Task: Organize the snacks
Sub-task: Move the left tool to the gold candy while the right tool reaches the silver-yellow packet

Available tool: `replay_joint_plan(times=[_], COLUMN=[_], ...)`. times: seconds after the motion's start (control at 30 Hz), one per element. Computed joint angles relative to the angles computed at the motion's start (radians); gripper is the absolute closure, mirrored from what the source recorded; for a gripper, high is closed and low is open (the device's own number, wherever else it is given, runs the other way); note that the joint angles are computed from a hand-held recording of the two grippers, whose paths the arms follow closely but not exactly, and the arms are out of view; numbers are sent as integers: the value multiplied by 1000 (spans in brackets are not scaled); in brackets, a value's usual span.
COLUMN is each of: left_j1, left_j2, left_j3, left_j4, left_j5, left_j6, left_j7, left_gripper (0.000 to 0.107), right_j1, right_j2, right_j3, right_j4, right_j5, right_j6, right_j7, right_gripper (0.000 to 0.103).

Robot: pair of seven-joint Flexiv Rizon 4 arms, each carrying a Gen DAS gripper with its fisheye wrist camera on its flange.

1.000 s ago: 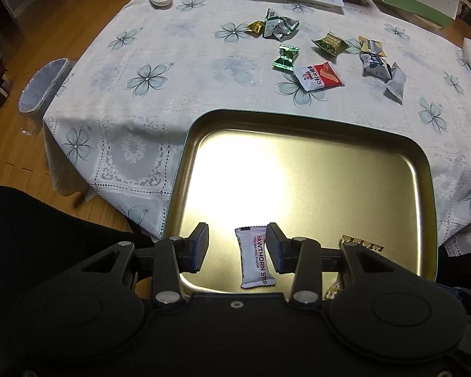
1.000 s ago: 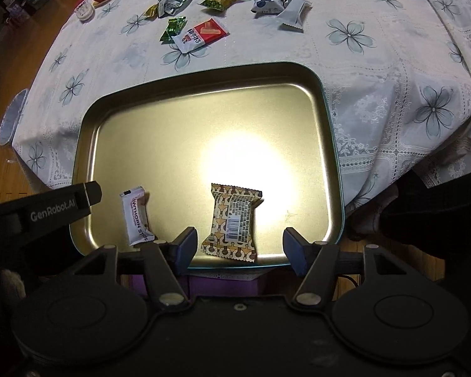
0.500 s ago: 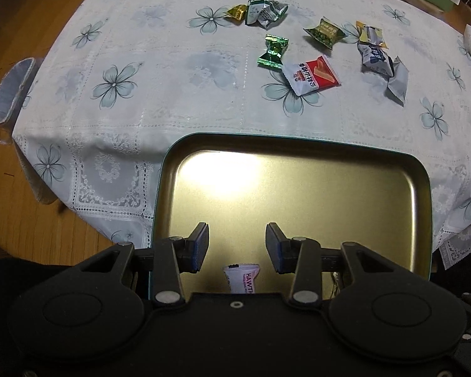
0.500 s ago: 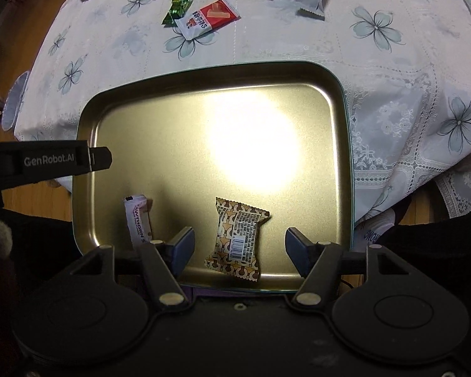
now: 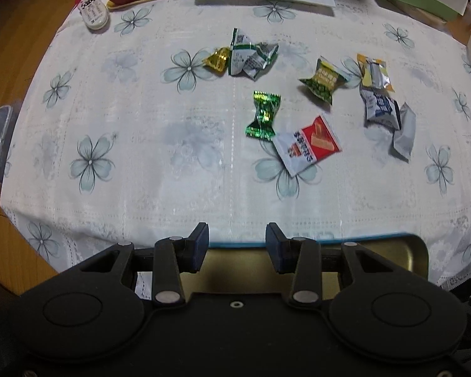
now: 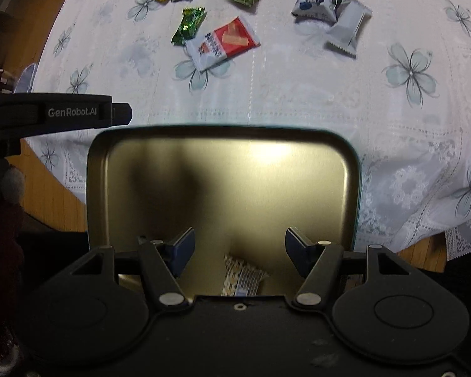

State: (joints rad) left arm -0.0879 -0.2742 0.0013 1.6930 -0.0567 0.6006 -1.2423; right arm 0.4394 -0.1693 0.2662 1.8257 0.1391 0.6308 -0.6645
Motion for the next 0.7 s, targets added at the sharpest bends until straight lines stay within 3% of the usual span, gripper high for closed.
replay_joint_plan(times=[0.23,0.47,0.7], left_j1=[-11,-8,-12], left_j2=[-135,-245,-343], left_j3=[-6,-4,-21], left_j4=[-168,-318,-421], left_j5=[19,-11,-33], left_j6=[-26,-54,45], left_j7=[-54,-104,-110], left_gripper=[57,57,57], right_j1=[-41,-78,-97], right_j2=[-88,-156,-199], right_j3=[-60,-108,-148], right_j4=[-102,-163,-171], right_j5=[-69,-148,-251], right_j6=[-7,25,87], right_j7=[8,97,205], right_gripper=[36,36,36])
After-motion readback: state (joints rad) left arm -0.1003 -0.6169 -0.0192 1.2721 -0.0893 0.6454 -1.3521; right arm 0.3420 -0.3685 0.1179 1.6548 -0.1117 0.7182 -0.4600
